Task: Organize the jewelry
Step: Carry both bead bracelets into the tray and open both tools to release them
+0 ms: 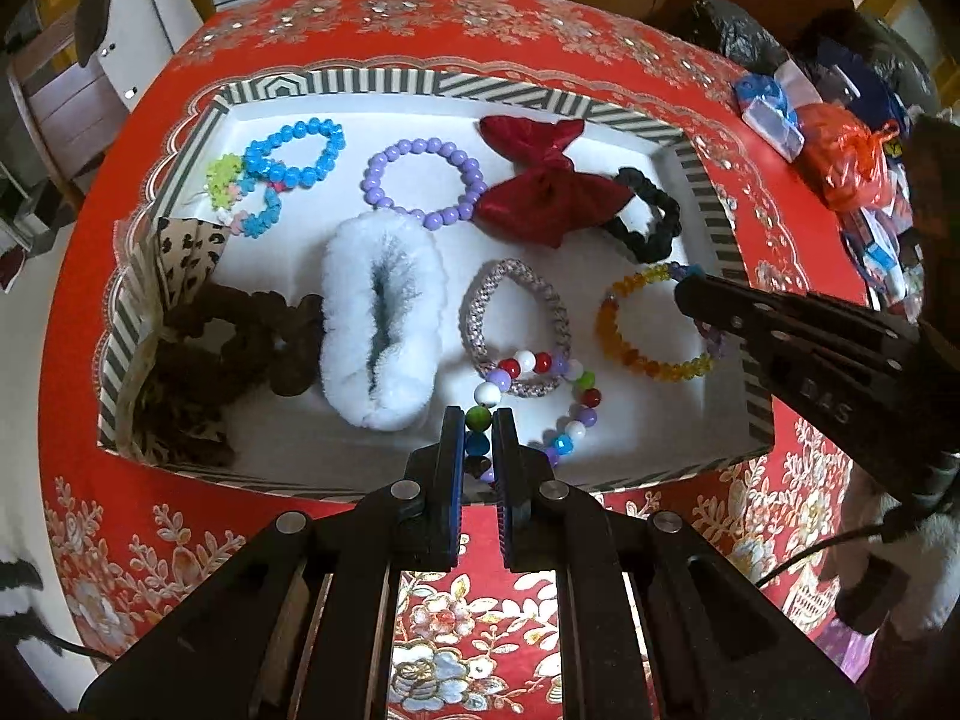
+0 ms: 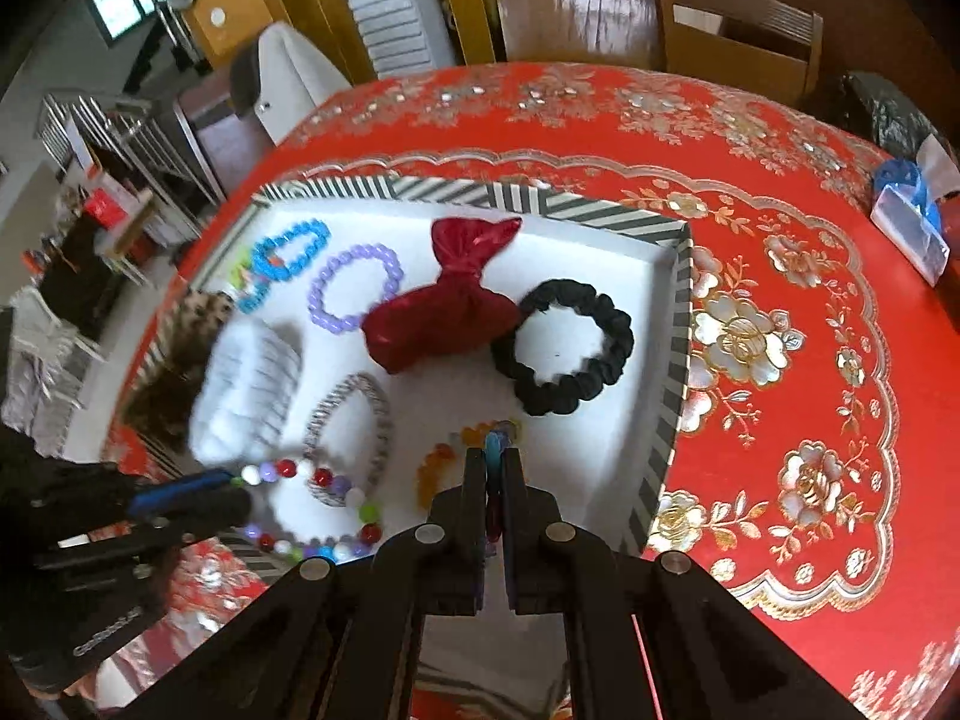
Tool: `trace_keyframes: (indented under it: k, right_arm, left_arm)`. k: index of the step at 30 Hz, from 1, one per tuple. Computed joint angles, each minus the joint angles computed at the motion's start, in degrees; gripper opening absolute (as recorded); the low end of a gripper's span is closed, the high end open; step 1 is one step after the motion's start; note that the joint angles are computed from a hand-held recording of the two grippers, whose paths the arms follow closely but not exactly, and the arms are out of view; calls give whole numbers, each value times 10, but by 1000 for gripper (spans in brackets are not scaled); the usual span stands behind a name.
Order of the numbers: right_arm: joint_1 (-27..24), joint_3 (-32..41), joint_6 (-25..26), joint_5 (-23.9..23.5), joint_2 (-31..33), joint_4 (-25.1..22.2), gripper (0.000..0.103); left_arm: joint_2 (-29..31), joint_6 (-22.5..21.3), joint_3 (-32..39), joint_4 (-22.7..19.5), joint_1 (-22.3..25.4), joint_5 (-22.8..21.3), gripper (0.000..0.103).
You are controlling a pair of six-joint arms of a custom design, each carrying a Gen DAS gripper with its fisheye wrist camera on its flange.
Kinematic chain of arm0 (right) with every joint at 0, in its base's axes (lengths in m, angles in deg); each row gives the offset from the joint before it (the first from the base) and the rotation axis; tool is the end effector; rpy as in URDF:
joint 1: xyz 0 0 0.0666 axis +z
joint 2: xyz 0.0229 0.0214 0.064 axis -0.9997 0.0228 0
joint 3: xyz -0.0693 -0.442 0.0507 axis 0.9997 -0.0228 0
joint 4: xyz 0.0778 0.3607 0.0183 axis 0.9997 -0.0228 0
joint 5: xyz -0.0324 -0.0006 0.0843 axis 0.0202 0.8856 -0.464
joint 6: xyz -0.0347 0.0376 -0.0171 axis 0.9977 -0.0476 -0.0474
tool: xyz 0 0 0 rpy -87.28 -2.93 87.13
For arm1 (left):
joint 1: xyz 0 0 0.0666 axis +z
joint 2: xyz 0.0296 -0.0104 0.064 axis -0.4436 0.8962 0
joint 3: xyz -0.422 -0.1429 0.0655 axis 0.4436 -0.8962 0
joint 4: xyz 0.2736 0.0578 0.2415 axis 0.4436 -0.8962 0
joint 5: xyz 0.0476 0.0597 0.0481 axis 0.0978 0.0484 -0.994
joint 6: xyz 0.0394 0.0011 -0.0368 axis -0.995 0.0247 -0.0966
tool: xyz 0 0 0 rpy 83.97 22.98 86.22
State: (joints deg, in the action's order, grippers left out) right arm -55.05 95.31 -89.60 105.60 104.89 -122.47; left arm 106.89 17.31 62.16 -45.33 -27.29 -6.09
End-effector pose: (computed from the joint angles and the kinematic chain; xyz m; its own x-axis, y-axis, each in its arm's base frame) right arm 0.4914 0.3129 0.4027 -0.7729 0.4610 -0.4361 0.4464 0.8834 0.1427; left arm 0.5863 -0.0233 0.4086 -0.6418 0.6876 -0.3395 0.7610 0.6256 -0.1716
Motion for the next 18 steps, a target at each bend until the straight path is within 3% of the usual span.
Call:
trace_keyframes:
  k: [3,6,10,15,18]
  right_arm:
    - [2,9,-1,7,8,-28,4]
    - [4,2,-3,10,2,-17,7]
    - [7,2,-11,16,-2,-5,24]
    - [13,6,-25,31,-8,1,25]
    - [21,5,-43,48,-19,10,25]
  left_arm:
    - [-4,2,-6,9,-4,-8,7]
    - [-2,7,-4,12,-7,-13,7]
    - [-2,12,-2,15,-9,-15,10]
    - [-6,11,2,8,-6,-8,30]
    - [-11,13,2,9,-3,-4,33]
